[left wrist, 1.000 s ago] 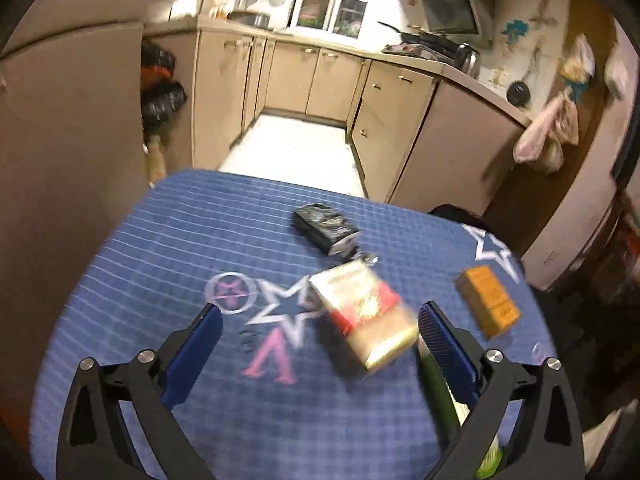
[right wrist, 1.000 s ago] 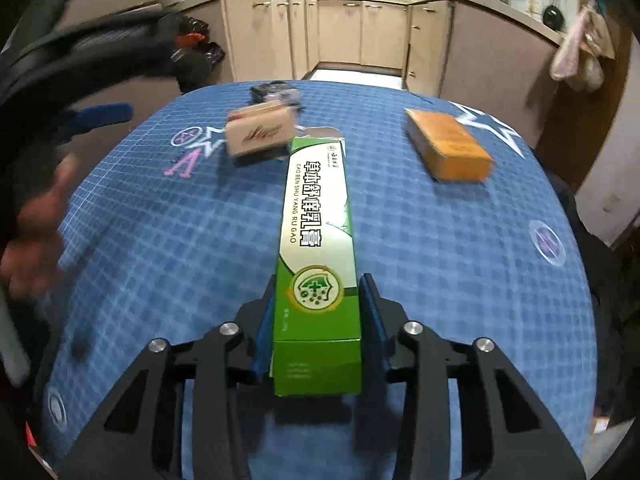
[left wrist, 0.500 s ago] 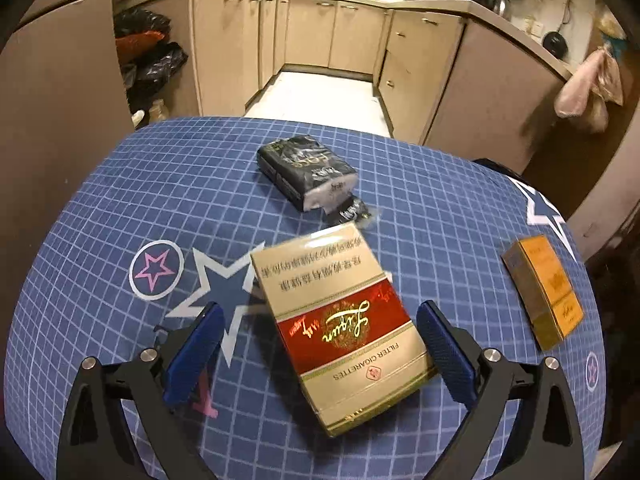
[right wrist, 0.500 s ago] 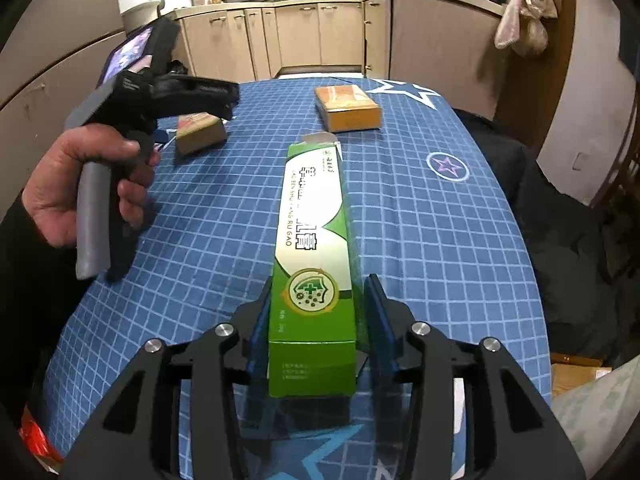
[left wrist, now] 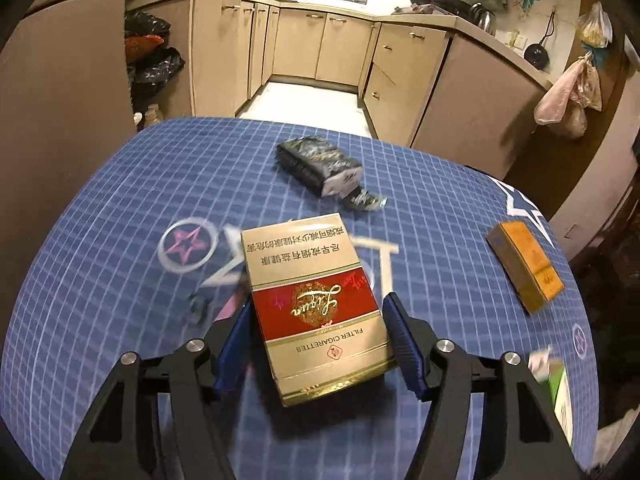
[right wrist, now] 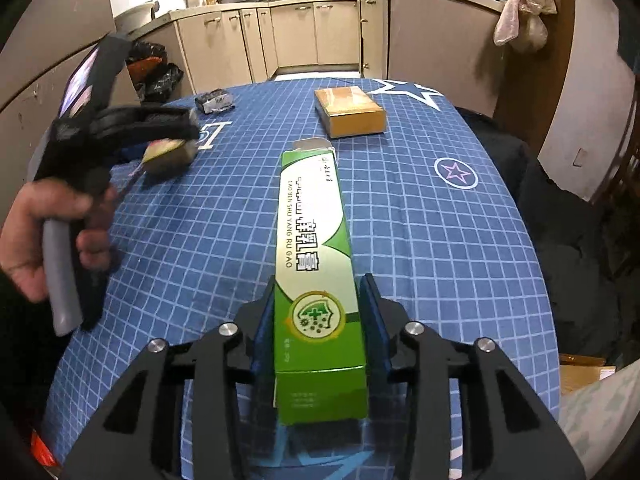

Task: Collect trash
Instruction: 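Carry the cigarette pack and green tube box over to the white bucket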

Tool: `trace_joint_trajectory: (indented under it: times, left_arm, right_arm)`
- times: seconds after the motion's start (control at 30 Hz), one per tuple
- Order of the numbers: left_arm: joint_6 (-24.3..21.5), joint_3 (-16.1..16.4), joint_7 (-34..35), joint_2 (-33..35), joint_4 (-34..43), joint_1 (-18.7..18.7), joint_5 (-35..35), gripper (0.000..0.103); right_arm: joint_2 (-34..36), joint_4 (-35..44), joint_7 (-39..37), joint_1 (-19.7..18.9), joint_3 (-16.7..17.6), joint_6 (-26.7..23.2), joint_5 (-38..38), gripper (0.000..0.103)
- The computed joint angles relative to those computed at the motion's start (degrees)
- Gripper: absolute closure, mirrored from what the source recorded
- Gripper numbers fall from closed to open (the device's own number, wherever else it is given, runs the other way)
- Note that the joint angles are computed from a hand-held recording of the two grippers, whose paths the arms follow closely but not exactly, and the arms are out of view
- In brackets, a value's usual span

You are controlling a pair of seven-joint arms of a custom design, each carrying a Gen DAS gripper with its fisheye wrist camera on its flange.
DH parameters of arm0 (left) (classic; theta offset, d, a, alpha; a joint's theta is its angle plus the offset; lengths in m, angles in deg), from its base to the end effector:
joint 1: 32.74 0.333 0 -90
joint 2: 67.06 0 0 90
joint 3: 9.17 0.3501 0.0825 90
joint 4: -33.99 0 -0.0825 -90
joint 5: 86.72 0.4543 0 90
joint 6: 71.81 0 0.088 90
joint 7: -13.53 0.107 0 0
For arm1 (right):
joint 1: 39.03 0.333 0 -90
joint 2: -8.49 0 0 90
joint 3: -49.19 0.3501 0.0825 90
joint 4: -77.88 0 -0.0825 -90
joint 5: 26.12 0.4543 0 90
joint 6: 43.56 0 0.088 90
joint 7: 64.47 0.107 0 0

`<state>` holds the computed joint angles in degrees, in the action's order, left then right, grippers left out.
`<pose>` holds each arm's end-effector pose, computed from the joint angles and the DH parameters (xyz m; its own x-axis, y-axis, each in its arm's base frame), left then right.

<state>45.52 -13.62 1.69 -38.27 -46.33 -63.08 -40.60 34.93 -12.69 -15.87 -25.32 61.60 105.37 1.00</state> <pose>0.6901 -0.4167 0.4513 0.7043 -0.6922 0.1573 -0.4638 -0.6165 -0.6363 0.7351 0.3194 0.4368 0.7299 -0.6768 -0.0955 -0.5684 -0.5235 -0.6347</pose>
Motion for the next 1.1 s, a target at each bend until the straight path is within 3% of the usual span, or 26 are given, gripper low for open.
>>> trace_joint_trajectory:
  times: [0.23,0.4,0.67,1.1]
  left_arm:
    - [3.69,-2.17,-7.40,-8.16,-11.01,-1.03,3.48,0.041]
    - [4.87,-5.08,-8.54,-12.10,-15.37,-1.75,7.95,0.041]
    - [-6.33,-8.25,-5.14,-10.67,-11.83,-5.82,9.06,0.041]
    - [-21.84,-6.72,1.31,-3.68,0.04,-13.31,12.26,0.042]
  right_arm:
    - [-2.15,-3.08,-3.36,-1.78,1.50,1.31,4.70,0.067]
    - [-6.01,-7.54,-9.21,-3.00,2.62,2.85,10.14,0.069]
    - [-10.71,-13.45,-14.50,-2.30,1.17,3.33,16.49,0.071]
    - [-18.50,-21.15,-25.18,0.18,-1.58,4.17,27.20,0.075]
